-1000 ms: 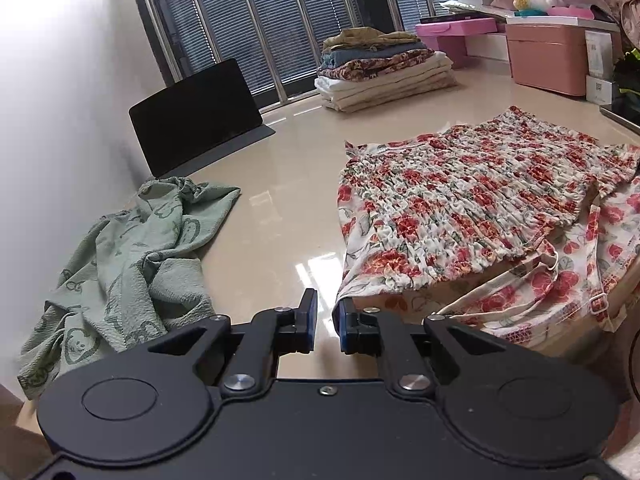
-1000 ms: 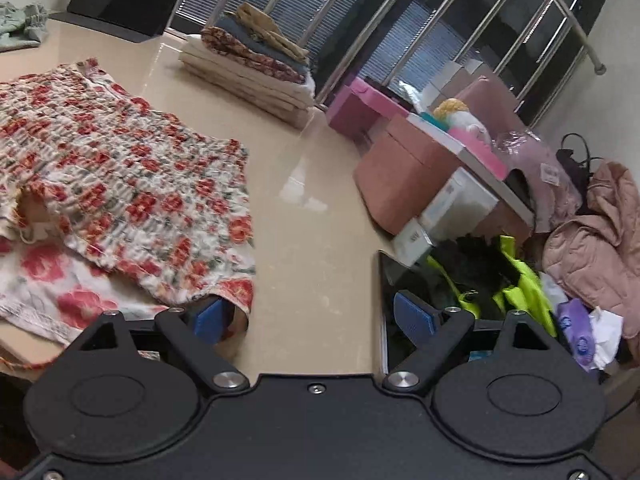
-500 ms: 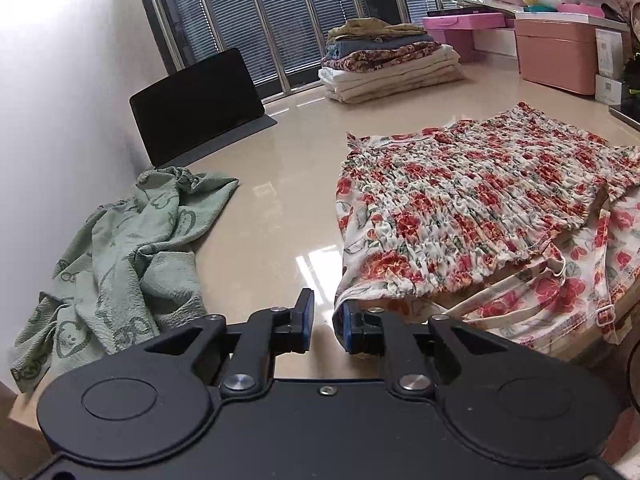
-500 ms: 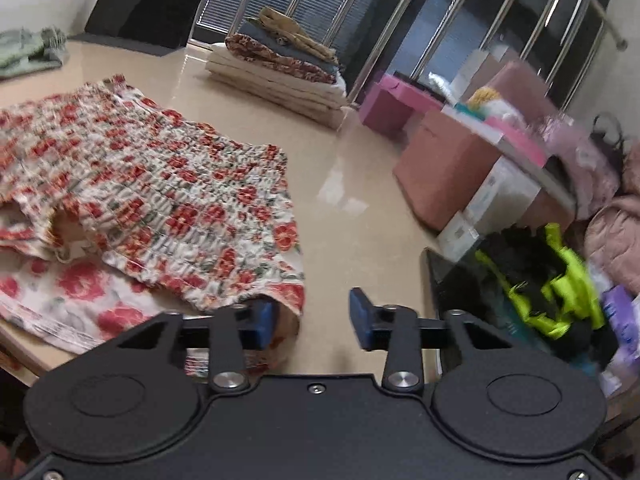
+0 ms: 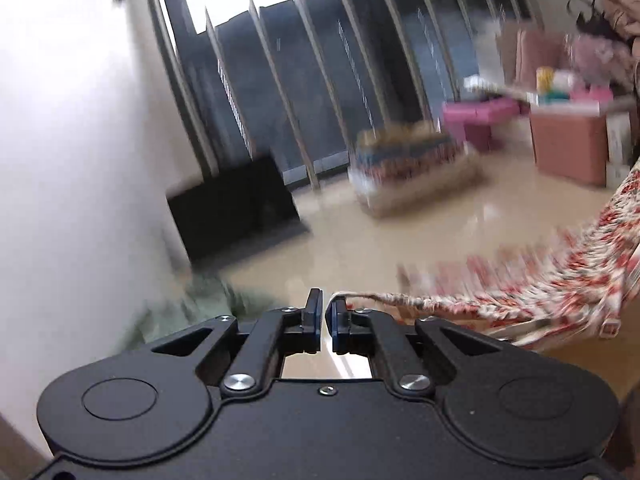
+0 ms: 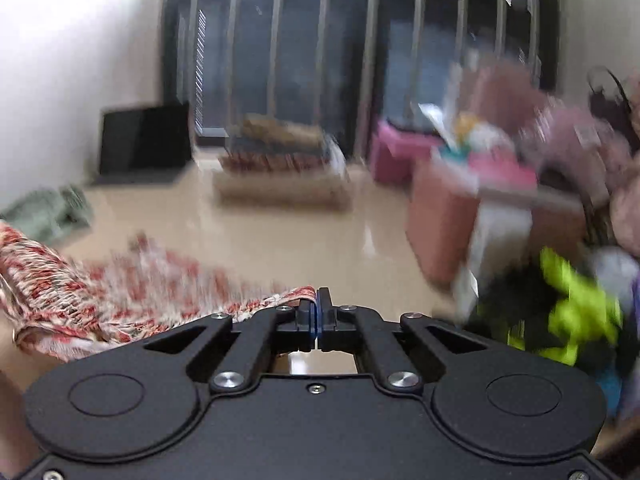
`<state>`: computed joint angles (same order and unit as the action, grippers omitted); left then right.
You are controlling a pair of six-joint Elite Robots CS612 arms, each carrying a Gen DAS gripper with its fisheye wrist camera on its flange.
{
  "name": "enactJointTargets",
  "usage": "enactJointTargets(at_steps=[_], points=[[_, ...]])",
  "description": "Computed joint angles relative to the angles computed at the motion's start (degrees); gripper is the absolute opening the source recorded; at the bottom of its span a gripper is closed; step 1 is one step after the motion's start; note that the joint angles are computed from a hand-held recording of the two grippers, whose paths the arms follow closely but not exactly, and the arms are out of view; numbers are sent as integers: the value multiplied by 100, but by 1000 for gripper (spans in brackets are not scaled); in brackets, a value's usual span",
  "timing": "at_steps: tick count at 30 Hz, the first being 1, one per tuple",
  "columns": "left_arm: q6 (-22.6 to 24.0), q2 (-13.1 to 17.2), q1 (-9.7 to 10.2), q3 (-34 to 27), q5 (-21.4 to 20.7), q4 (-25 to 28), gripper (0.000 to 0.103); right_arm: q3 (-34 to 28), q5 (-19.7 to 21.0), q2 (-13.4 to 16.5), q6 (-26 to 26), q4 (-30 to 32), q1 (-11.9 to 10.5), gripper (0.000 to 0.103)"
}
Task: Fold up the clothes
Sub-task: 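Lift the floral garment high with both closed grippers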
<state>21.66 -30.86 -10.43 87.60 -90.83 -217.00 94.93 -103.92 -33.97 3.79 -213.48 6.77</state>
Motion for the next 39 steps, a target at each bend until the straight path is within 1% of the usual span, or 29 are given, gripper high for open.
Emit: enactJointTargets(at_steps=[3,5,11,12,14,15,16,18,19,21,22,23,25,28,29,30,32,35,37,39], points=[[93,-128,38,-239,-57,-23,5,-36,335,-246,-272,-113,-116,0],[96,-216,61,-402,-87,26,5,-117,412,-387,-360,-129,-164,0],[-108,-470,108,-672,-214,553,5,-331,697,-679,-188,44,-287,0],[-174,-517,122,-675,-286,688,5,-381,645,-700,-215,112,-282,0],[-281,-585,152,-688,-440,920,5,-501,303,-678,-515,133,-213,0],[-276,-608,153,-682,-434,954,5,-569,110,-654,-704,116,-170,0],[-194,-619,136,-658,-330,886,5,-623,-11,-641,-845,105,-140,0],[-23,-638,107,-609,-205,739,5,-607,203,-705,-780,154,-164,0],[-13,-643,101,-629,-203,776,5,-611,261,-729,-773,185,-170,0],[-53,-634,81,-751,-169,985,5,-739,32,-696,-955,302,-135,0],[-74,-628,72,-813,-152,1089,5,-858,-100,-652,-980,464,-126,0],[-81,-596,48,-918,-74,1188,5,-986,-224,-605,-991,642,-120,0],[-130,-434,-40,-1303,234,1364,5,-1361,-490,-462,-951,1093,-104,0],[-440,-207,-144,-1902,619,1627,5,-2022,-1047,-192,-799,1616,-47,0],[-583,-188,-161,-2019,696,1678,5,-2202,-1200,-124,-706,1682,-30,0],[-716,-191,-173,-2102,764,1700,5,-2330,-1296,-85,-613,1673,-13,0],[-807,-215,-180,-2155,836,1550,5,-2417,-1296,-83,-576,1444,10,0],[-715,-270,-158,-2048,873,1146,5,-2383,-1317,-101,-985,928,49,0],[-717,-324,-102,-1831,770,950,7,-2294,-1265,-116,-1176,664,51,1],[-719,-359,-28,-1560,557,851,8,-2094,-1059,-142,-1211,522,17,1]])
